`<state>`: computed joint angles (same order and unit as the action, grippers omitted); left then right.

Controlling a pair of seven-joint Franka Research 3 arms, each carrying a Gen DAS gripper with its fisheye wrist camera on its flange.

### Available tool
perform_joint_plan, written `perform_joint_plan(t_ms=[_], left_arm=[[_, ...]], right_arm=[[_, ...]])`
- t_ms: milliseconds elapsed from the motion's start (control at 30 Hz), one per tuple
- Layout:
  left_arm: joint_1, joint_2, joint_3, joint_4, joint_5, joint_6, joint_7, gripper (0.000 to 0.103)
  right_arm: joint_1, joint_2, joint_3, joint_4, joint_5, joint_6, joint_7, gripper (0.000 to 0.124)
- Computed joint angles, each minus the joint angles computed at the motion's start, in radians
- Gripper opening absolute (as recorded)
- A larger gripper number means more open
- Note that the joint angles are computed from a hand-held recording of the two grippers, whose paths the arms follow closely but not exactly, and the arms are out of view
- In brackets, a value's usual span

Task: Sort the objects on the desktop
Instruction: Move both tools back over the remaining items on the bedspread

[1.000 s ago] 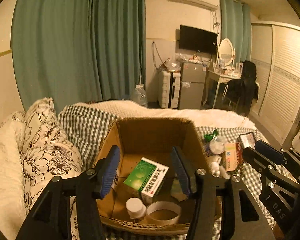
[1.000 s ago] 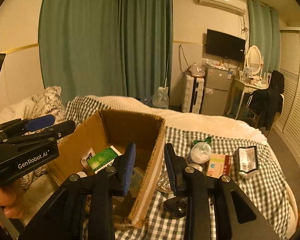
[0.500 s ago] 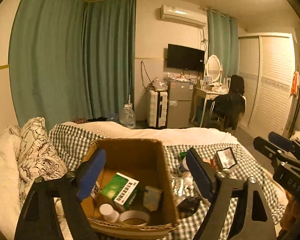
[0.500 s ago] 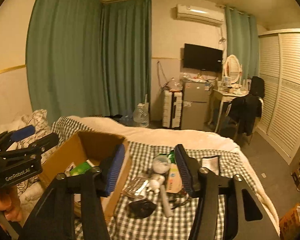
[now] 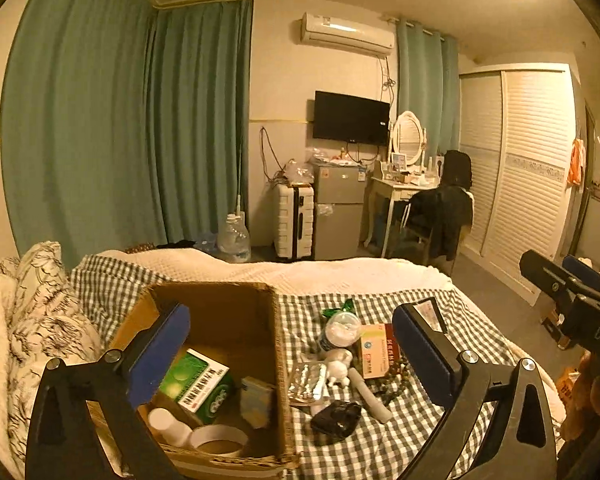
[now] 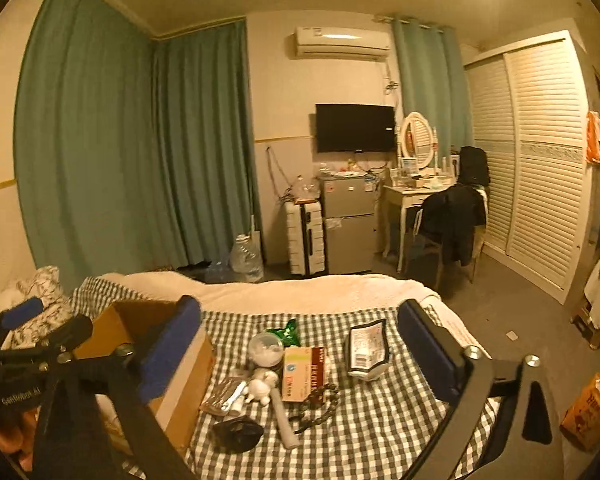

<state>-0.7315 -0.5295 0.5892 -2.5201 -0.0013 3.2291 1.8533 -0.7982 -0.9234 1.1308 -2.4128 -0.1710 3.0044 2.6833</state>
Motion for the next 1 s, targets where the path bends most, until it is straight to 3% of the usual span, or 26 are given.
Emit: perform_joint_plan(t_ms=[267, 400, 567, 800, 1000], left_arm=[[0.027, 0.078, -0.070, 0.007, 0.001, 0.031, -0.040, 0.103], [0.018, 0.111, -0.089, 0.004, 0.036, 0.062, -0.092, 0.103], [-0.045, 0.161, -0.056, 0.002, 0.095, 0.095, -0.143, 0.103], [-0.029, 0.249, -0.094, 0.008, 0.191, 0.103, -0.205, 0.103], [-0.143, 0.307, 0.010, 0.029, 0.260, 0.092, -0.256, 0.103]], right_arm=[[0.001, -0.007, -0.020, -0.036, -0.024, -0.037, 0.001, 0.103], [-0.025, 0.014, -0.008, -0.018, -0.055, -0.125, 0.010, 0.103], [-0.037, 0.035, -0.010, -0.045, -0.083, -0.113, 0.066, 0.103], [-0.064, 0.081, -0.004, -0.068, -0.121, -0.091, 0.120, 0.103], [-0.101, 0.098, 0.013, -0.089, -0.140, -0.056, 0.150, 0.103]])
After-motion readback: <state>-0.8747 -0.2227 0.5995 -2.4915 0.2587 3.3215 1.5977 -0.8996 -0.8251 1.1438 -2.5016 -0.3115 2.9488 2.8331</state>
